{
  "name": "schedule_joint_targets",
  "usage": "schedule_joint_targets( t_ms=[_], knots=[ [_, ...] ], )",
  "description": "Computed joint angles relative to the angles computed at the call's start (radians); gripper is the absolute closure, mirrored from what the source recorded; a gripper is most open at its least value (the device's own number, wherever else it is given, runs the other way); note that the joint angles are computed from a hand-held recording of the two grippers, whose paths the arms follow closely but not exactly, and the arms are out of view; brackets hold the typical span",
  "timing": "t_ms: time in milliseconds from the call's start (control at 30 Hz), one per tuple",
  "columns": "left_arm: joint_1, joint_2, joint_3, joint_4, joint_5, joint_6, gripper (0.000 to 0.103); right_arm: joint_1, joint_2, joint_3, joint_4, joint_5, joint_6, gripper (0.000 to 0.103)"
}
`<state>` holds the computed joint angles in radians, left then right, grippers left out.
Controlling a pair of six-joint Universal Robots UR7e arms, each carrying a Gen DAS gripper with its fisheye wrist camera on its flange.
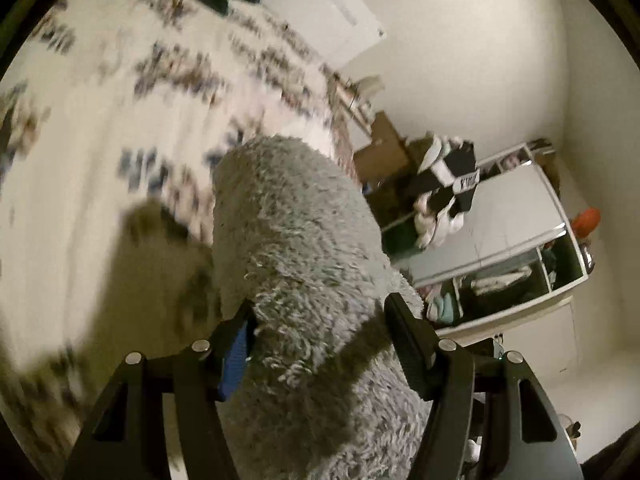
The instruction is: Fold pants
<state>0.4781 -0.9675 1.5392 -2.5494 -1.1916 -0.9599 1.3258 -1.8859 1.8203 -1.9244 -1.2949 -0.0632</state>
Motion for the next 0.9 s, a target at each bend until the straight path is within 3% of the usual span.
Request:
schedule_joint_targets(
  t_ms=[33,200,333,367,433,500,533,600,633,700,800,900],
  knots=[
    [0.022,0.010,-0.026,-0.003,-0.006,0.027,0.043,0.055,0.083,-0.034,-0.079,-0.015,0.029,0.065],
    [0.172,0.077,-0.187,0.028,-0.049,0.183,0.043,0.194,0.349,-0.172,-0.251,-0.099,0.080,0.066],
    [0.266,0.103,-0.254,0.177,-0.092,0.301,0.043,0.210,0.523,-0.280,-0.237,-0.170,0.113,0.063],
    [0.280,0.100,-0.245,0.226,-0.091,0.304,0.044,0.203,0.553,-0.291,-0.215,-0.199,0.141,0.055],
    [0.309,0.098,-0.241,0.306,-0.103,0.290,0.044,0.198,0.585,-0.299,-0.181,-0.280,0.180,0.052],
    [0.330,0.085,-0.221,0.374,-0.122,0.247,0.041,0.190,0.597,-0.291,-0.187,-0.320,0.216,0.020],
    [0.331,0.074,-0.205,0.374,-0.137,0.231,0.041,0.194,0.589,-0.278,-0.199,-0.351,0.235,0.013],
    [0.319,0.063,-0.199,0.421,-0.096,0.202,0.018,0.212,0.579,-0.270,-0.208,-0.416,0.245,0.008],
    [0.310,0.064,-0.207,0.454,-0.065,0.196,0.014,0.221,0.575,-0.265,-0.206,-0.442,0.258,0.007],
    [0.311,0.065,-0.201,0.427,-0.090,0.199,0.006,0.210,0.550,-0.238,-0.208,-0.408,0.285,0.001],
    [0.332,0.091,-0.207,0.322,-0.192,0.201,0.003,0.134,0.469,-0.144,-0.208,-0.267,0.309,0.001],
    [0.348,0.152,-0.271,0.318,-0.277,0.213,0.003,0.096,0.496,-0.138,-0.220,-0.190,0.325,0.001]
  ],
)
